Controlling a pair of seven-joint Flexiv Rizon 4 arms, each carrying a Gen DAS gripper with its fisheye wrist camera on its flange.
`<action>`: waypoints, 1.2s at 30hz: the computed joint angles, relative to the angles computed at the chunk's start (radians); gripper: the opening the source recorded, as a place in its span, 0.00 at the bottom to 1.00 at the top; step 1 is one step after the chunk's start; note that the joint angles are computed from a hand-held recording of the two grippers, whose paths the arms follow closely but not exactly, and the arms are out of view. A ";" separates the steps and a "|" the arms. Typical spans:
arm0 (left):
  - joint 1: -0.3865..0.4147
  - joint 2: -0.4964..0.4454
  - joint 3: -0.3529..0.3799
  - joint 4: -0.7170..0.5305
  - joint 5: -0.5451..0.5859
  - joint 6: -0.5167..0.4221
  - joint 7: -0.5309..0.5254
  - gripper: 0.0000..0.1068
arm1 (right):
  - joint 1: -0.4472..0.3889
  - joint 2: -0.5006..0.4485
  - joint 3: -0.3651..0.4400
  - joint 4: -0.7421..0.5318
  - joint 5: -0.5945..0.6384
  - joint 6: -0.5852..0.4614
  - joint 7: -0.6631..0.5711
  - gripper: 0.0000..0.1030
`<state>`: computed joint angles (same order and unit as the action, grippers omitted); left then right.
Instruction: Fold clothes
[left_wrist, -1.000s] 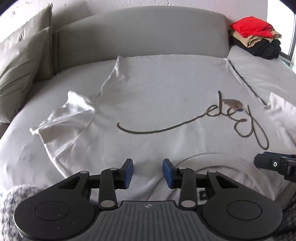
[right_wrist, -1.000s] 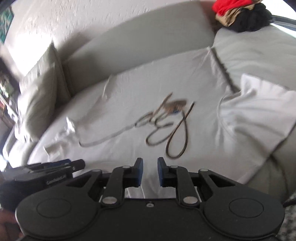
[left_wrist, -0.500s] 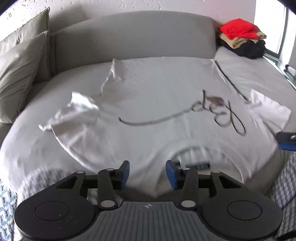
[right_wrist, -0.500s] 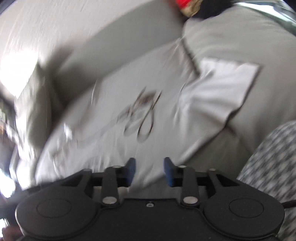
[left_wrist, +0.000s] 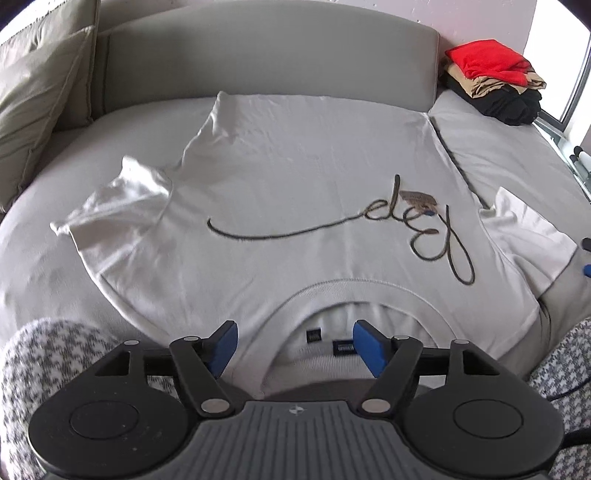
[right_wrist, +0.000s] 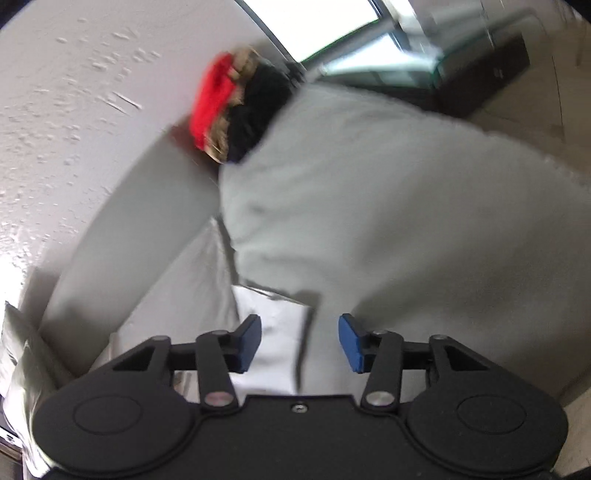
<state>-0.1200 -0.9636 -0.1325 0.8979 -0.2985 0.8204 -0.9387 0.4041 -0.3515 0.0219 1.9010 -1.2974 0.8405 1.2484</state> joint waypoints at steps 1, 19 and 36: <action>0.000 0.000 0.002 -0.001 0.000 -0.001 -0.004 0.66 | -0.008 -0.003 -0.010 0.008 -0.034 0.026 0.043 0.39; 0.028 0.010 -0.010 0.036 -0.007 0.055 0.017 0.81 | -0.017 -0.067 -0.039 -0.047 -0.032 0.069 0.047 0.03; 0.078 -0.053 -0.070 0.027 -0.100 0.290 0.086 0.95 | 0.173 -0.432 -0.067 -0.697 0.265 -0.192 -1.201 0.03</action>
